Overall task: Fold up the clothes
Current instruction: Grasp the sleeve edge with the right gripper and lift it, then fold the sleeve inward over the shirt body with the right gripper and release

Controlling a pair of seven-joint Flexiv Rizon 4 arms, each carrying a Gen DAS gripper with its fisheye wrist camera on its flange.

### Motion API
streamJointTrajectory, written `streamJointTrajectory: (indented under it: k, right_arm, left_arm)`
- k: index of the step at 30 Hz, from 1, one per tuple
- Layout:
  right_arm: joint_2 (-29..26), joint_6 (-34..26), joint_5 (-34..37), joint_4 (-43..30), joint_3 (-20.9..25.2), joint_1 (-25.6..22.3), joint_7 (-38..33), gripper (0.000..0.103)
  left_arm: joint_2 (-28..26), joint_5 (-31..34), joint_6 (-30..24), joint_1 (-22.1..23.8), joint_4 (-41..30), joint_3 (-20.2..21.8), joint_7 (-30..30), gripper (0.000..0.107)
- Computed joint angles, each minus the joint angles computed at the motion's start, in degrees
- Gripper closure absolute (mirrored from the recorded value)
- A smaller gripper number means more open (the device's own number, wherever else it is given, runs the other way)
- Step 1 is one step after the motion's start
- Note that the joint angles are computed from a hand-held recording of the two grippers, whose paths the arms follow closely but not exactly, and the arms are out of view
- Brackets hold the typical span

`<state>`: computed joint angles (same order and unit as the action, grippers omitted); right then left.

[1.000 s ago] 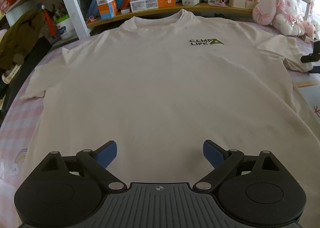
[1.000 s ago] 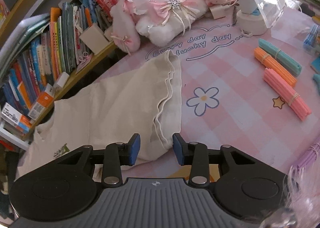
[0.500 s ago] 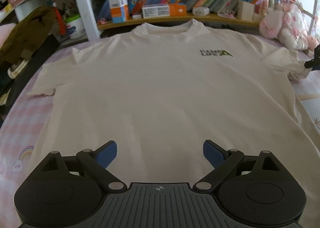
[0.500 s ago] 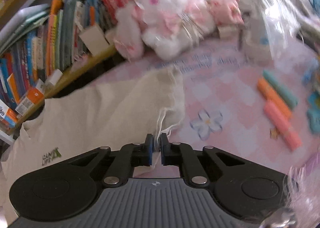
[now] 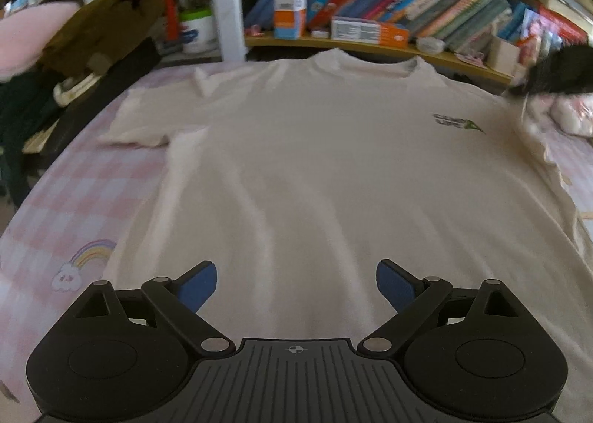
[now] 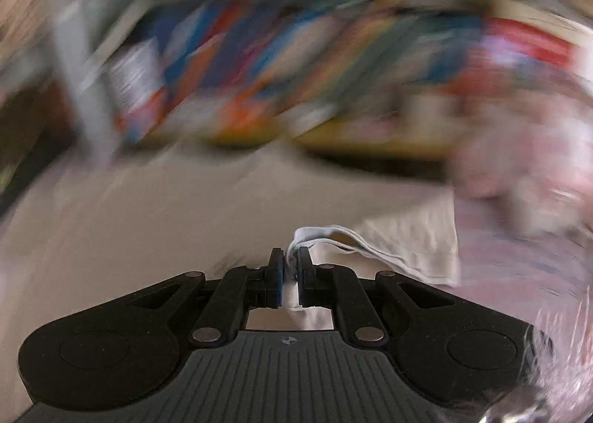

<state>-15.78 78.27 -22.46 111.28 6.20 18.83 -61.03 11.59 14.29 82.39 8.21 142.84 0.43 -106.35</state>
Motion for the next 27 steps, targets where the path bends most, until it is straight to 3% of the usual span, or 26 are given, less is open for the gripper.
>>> streamJointTrajectory:
  k: [1,3,4,7,9,12,15,20,27]
  right_arm:
    - [-0.94,-3.3,3.6,-1.75,3.61,-1.08,-5.88,0.085]
    - [-1.33,-6.55,5.85,-1.92,5.24,-0.95,-7.31,0.07]
    - [-0.9,-5.82,7.33,-1.12,5.11,-0.73,-6.21,0.064]
    - [0.18,-2.86,21.23,-1.19,10.68,-5.08,-10.7,0.046]
    - [1.06,-1.49,21.8,-0.52,8.76,-3.99,-8.76,0.045]
    - [1.07,1.55,16.13,0.34,2.85,-0.77,-1.82,0.038]
    - [-1.34,2.77,18.53,-2.39,3.58,-2.85,0.55,0.032]
    - [-6.68,-0.7,22.23,-8.92,4.39,-4.89,4.93,0.031]
    - [-9.29,-5.16,12.19,-11.16,-4.47,1.81,21.58,0.031]
  left_arm:
    - [0.01,-0.78,0.28,-0.26,0.3,0.74,0.71,0.012]
    - [0.09,-2.16,0.93,-0.54,0.82,1.83,2.27,0.012]
    - [0.23,-2.68,1.19,-0.54,1.13,2.15,2.9,0.012]
    - [0.22,-4.67,1.81,-0.59,1.94,2.87,4.68,0.012]
    - [-0.35,-6.66,2.17,-1.01,2.24,3.35,6.04,0.012]
    - [-1.24,-9.5,3.02,-2.02,2.56,3.8,8.4,0.012]
    - [-1.57,-10.72,3.79,-2.55,2.77,3.68,10.49,0.012]
    - [-0.69,-8.85,3.3,-1.08,2.82,2.31,10.97,0.012]
    - [1.23,-4.84,0.88,1.97,2.34,0.66,7.19,0.012]
